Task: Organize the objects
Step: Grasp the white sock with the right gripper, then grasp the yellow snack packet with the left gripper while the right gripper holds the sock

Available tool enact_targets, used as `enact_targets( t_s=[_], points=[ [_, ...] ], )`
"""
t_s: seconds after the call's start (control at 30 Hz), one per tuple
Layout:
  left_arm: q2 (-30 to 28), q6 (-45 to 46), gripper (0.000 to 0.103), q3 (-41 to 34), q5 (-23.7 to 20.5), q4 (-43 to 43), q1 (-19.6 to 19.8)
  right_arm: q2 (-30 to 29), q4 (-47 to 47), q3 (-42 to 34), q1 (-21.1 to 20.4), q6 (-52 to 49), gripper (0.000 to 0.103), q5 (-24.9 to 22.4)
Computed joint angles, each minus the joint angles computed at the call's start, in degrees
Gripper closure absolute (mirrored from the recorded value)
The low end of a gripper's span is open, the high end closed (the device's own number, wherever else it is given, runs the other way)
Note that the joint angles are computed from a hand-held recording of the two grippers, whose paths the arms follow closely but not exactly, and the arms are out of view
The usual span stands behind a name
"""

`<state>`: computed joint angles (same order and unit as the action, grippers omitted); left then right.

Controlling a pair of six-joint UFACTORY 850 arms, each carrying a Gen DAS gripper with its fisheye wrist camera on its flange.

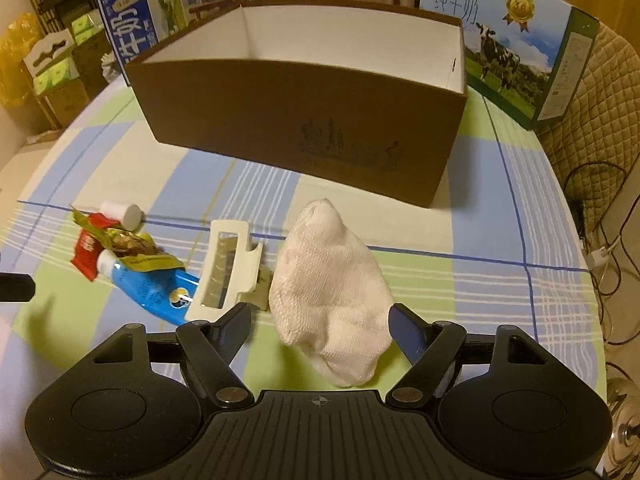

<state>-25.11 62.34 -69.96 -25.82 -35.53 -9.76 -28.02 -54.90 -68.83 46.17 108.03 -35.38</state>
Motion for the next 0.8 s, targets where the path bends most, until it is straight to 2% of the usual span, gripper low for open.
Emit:
enact_targets(
  t_s=[0.07,0.2,0.27,0.3,0.37,0.57,0.63,0.73,0.8],
  points=[
    [-0.22,1.99,0.011,0.02,0.25,-0.8,-0.15,-0.91,0.32,-0.64,-0.16,-0.79,0.031,-0.45],
    [-0.42,7.06,0.011,0.36,1.33,-2.75,-0.58,-2.38,0.43,-1.58,-0.18,-2.25,0.043,-1.8],
    [-0.37,10.97,0.011,0.68,1.88,-4.76,-0.78,-2.8,-0.04,-1.72,-0.04,-2.5,0.061,-3.18],
    [-0.37,13.04,0.011,0.82,2.19,-5.79,-0.9,-2.67,-0.31,-1.43,-0.06,-2.72,0.064,-3.32],
    [-0.45,16.93,0.011,0.92,2.46,-7.84,-1.07,-1.73,-2.19,-0.15,-0.09,-0.13,0.075,-2.78],
    [-0.79,38.52,0.011,1.15,1.92,-18.27,-1.71,1.38,-2.12,3.5,0.08,6.06,0.077,-2.71],
    [-1.27,45.43,0.012,0.62,0.41,-20.46,-1.89,2.72,-1.51,5.04,0.27,7.64,0.077,-3.09],
    [-3.14,48.62,0.014,-1.51,-2.53,-18.4,-2.56,4.92,-0.81,7.65,0.56,11.19,0.077,-3.03],
    [-4.19,48.81,0.018,-2.41,-2.35,-16.34,-3.45,6.35,-0.64,9.33,0.82,13.99,0.077,-3.12]
  ],
)
